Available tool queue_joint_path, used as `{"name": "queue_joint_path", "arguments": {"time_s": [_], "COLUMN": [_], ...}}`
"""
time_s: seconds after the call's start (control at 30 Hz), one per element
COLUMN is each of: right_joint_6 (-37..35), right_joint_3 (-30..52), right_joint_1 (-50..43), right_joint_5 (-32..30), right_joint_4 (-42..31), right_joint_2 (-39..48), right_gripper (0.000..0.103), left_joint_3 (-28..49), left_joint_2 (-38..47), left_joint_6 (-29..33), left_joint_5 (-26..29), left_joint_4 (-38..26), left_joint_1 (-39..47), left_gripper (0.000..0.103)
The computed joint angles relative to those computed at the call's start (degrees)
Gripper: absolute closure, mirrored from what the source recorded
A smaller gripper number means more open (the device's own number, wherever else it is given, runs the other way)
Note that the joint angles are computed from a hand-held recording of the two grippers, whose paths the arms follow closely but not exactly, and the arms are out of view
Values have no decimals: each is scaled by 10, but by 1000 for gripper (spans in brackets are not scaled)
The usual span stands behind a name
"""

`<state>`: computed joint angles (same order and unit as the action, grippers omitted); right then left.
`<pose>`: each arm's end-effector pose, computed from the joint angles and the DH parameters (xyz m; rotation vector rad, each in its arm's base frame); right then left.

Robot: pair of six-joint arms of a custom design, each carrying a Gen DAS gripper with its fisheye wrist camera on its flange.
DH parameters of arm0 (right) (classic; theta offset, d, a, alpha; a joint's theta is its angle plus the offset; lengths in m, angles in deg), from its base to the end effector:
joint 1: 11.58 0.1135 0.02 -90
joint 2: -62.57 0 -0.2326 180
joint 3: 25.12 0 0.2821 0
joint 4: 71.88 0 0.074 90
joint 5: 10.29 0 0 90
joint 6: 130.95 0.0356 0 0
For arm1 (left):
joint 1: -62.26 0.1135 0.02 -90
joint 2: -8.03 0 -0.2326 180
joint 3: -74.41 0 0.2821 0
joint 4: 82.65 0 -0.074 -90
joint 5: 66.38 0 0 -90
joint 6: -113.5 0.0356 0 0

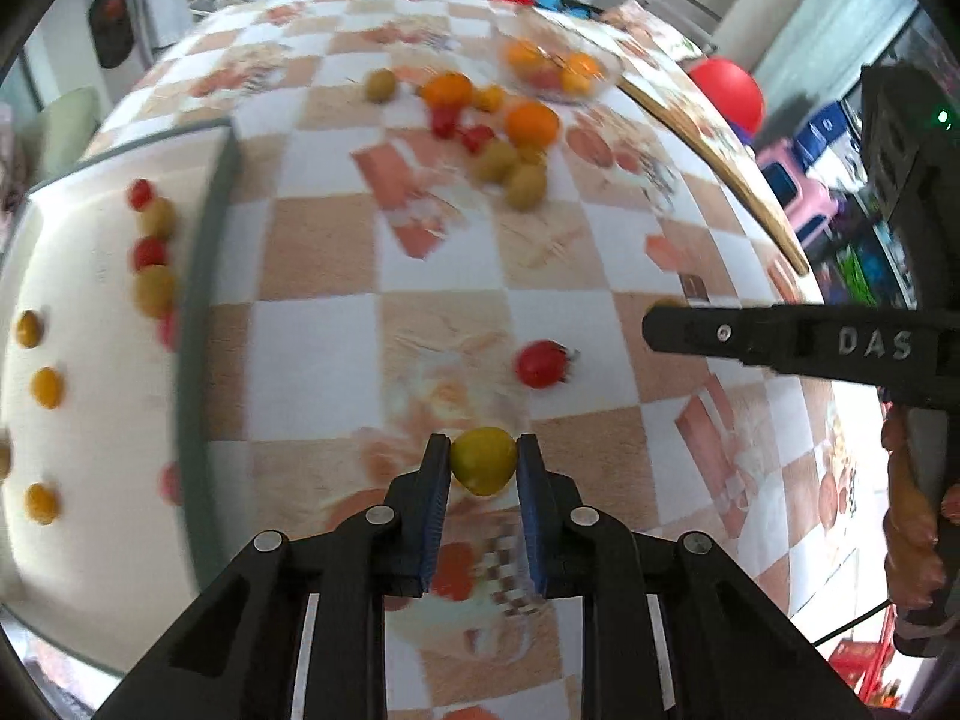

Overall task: Organize fruits
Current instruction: 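Carry both held yellow fruits over the white tray, then open both tools to drop the yellow fruits into the white tray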

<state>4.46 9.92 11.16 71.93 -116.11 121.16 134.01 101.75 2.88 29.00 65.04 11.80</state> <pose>0.1814 0.0813 0.0981 0.5242 2.8093 0.4753 0.1963 -0.2430 0.0871 0.7544 2.7238 -0.4508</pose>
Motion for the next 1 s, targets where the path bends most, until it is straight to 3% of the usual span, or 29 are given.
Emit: {"name": "queue_joint_path", "arguments": {"time_s": [0.5, 0.77, 1.0], "right_joint_6": [-32, -57, -82], "right_joint_3": [250, 398, 498], "right_joint_1": [139, 184, 196], "right_joint_5": [-15, -31, -30], "right_joint_4": [89, 90, 59], "right_joint_2": [305, 460, 559], "right_gripper": [79, 79, 79], "left_joint_3": [-122, -157, -147], "left_joint_2": [-182, -177, -128], "left_joint_6": [49, 67, 60], "left_joint_5": [-44, -79, -97], "left_joint_4": [-58, -55, -45], "left_joint_1": [184, 261, 273], "left_gripper": [79, 79, 79]}}
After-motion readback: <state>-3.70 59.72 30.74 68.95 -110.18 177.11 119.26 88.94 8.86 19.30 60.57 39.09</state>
